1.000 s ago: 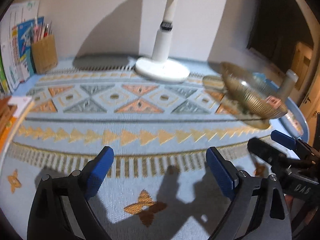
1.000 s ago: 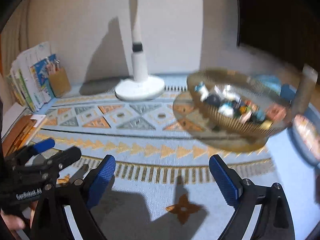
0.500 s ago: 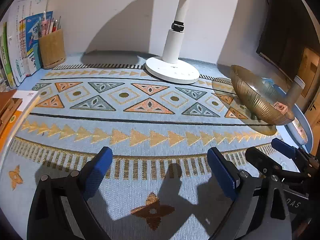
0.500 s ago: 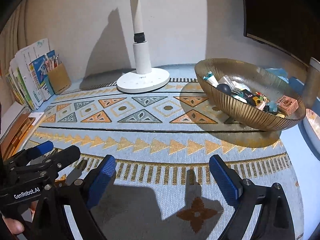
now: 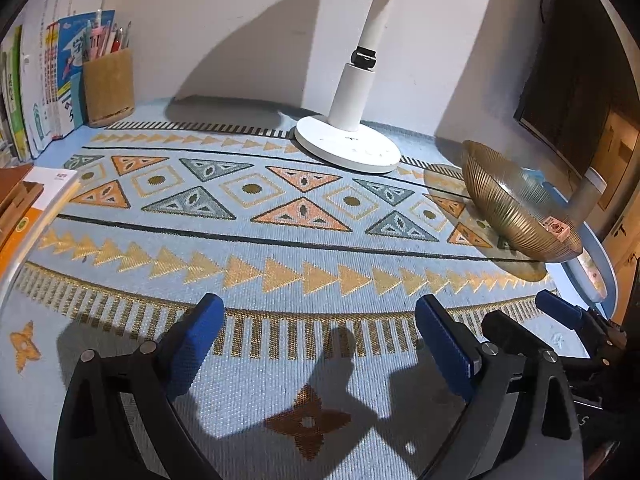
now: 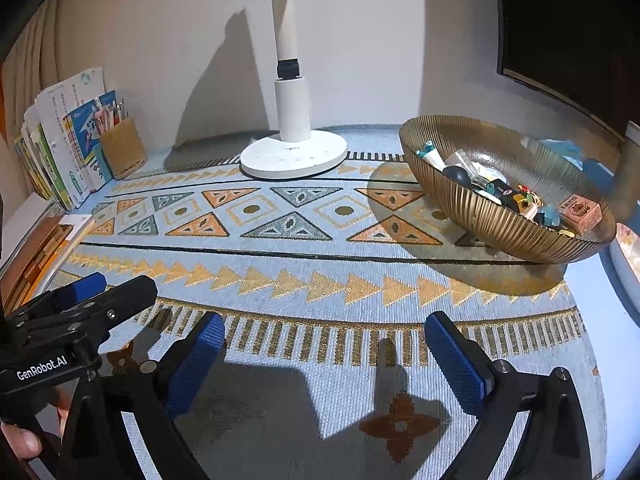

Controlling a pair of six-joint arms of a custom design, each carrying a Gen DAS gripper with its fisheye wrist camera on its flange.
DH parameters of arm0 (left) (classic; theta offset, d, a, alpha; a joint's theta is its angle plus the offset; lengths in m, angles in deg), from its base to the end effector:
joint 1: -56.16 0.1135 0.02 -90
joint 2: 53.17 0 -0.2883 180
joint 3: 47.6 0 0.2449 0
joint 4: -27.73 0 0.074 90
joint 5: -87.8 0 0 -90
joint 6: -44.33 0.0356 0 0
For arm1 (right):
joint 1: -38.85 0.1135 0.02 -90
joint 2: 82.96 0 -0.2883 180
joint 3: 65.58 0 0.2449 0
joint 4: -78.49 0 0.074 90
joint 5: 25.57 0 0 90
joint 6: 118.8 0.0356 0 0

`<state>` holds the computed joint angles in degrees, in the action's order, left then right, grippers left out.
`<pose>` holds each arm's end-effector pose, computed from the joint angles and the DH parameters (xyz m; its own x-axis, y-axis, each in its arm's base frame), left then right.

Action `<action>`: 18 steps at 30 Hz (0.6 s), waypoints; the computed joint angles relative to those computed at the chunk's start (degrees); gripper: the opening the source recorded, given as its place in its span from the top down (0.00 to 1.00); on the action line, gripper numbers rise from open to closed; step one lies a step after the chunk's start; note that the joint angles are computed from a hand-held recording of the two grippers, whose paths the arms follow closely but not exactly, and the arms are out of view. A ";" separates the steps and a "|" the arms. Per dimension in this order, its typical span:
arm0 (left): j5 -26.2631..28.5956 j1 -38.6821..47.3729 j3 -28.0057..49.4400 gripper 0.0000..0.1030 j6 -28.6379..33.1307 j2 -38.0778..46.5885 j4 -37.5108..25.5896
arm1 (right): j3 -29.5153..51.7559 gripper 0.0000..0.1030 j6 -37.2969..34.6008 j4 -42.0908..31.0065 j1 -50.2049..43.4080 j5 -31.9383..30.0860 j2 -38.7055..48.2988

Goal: Organize rigid objects

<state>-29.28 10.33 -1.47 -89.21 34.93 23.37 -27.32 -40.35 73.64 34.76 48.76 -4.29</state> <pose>0.1966 -0.1791 0.1614 -0.6544 -0.2066 -0.7274 -0.0430 0.9706 -0.2370 0.2262 -0.0065 0.1605 -0.6699 -0.1454 -0.7281 -0.2604 0.9644 0.0470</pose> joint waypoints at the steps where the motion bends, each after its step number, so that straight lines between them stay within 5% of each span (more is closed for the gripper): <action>1: 0.07 0.05 -0.01 0.07 -0.03 0.02 0.05 | 0.01 0.03 0.07 -0.03 0.05 0.06 0.04; 18: 0.98 0.28 -0.36 0.06 -0.14 0.08 1.00 | 1.62 0.02 -0.78 -1.63 -0.23 0.25 1.98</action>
